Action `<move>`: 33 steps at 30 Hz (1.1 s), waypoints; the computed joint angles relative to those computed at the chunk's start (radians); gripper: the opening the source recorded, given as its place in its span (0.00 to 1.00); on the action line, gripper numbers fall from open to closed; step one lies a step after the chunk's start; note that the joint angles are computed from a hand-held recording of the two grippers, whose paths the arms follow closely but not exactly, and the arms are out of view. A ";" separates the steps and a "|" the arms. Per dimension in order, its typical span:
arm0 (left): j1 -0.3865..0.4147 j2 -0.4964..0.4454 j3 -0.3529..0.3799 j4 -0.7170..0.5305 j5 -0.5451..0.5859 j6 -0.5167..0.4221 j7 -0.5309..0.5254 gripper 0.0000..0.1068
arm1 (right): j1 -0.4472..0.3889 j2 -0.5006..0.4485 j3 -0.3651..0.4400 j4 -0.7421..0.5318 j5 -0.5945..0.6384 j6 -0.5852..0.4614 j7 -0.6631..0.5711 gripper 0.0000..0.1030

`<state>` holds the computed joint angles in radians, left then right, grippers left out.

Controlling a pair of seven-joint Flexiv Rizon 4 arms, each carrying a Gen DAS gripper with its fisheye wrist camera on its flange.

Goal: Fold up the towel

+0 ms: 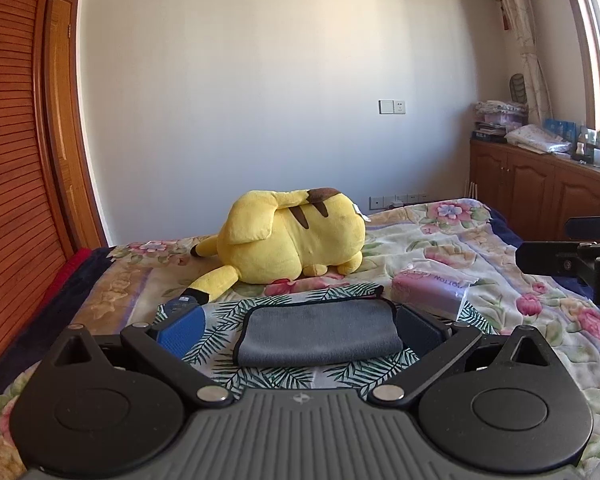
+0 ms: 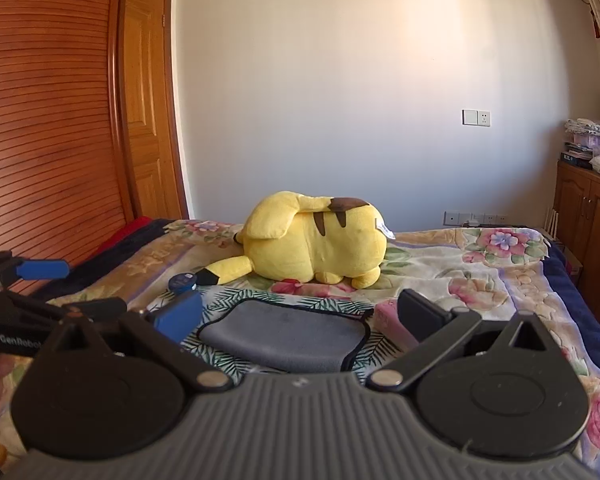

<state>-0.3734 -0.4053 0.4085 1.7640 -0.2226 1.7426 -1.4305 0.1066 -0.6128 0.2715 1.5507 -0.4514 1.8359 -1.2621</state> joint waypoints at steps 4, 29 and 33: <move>-0.008 0.015 -0.004 0.041 -0.005 0.030 -0.004 0.81 | 0.013 0.024 -0.018 0.043 0.010 0.028 -0.004 1.00; 0.028 -0.010 -0.137 0.225 -0.261 0.224 0.188 0.81 | 0.213 0.059 -0.242 0.217 0.196 0.131 -0.017 1.00; 0.067 -0.006 -0.193 0.248 -0.293 0.252 0.220 0.81 | 0.220 0.055 -0.238 0.232 0.221 0.142 -0.027 1.00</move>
